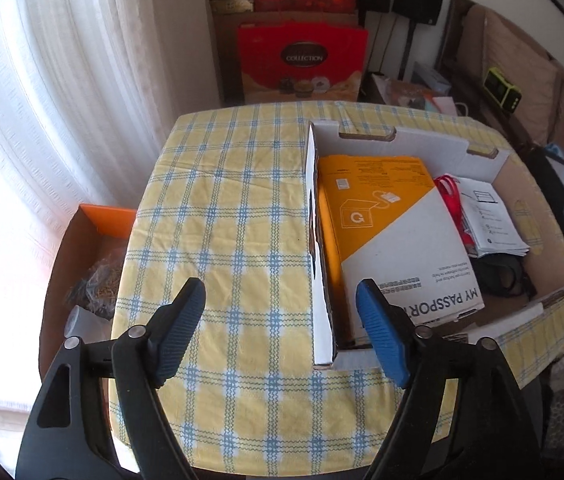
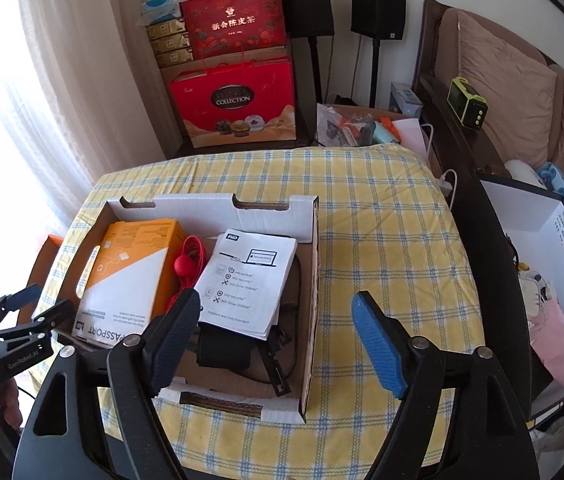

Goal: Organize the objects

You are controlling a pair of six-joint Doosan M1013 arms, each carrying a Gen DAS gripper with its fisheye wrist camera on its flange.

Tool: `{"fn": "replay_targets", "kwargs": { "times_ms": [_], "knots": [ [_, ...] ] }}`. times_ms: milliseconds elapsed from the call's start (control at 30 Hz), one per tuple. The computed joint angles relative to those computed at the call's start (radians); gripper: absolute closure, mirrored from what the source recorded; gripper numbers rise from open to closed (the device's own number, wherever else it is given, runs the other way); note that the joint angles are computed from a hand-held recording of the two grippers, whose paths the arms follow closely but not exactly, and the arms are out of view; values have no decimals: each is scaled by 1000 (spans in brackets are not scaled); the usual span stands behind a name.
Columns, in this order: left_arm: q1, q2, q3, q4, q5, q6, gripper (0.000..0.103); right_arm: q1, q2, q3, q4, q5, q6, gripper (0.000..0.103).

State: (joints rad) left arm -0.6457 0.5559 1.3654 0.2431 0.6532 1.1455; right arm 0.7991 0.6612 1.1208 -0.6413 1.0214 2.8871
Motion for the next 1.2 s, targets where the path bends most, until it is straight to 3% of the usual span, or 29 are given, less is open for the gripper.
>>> {"fn": "replay_targets", "kwargs": {
  "times_ms": [100, 233, 300, 667, 1200],
  "knots": [
    [-9, -28, 28, 31, -35, -18, 21, 7, -11, 21, -13, -10, 23, 16],
    [-23, -61, 59, 57, -86, -44, 4, 22, -22, 44, -44, -5, 66, 0],
    [-34, -73, 70, 83, -103, -58, 0, 33, -24, 50, -63, 10, 81, 1],
    [-67, -122, 130, 51, -152, -55, 0, 86, -47, 107, -162, 58, 218, 1],
    [-99, -170, 194, 103, -171, -131, 0, 132, -51, 111, -212, 110, 258, 1]
  ]
}}
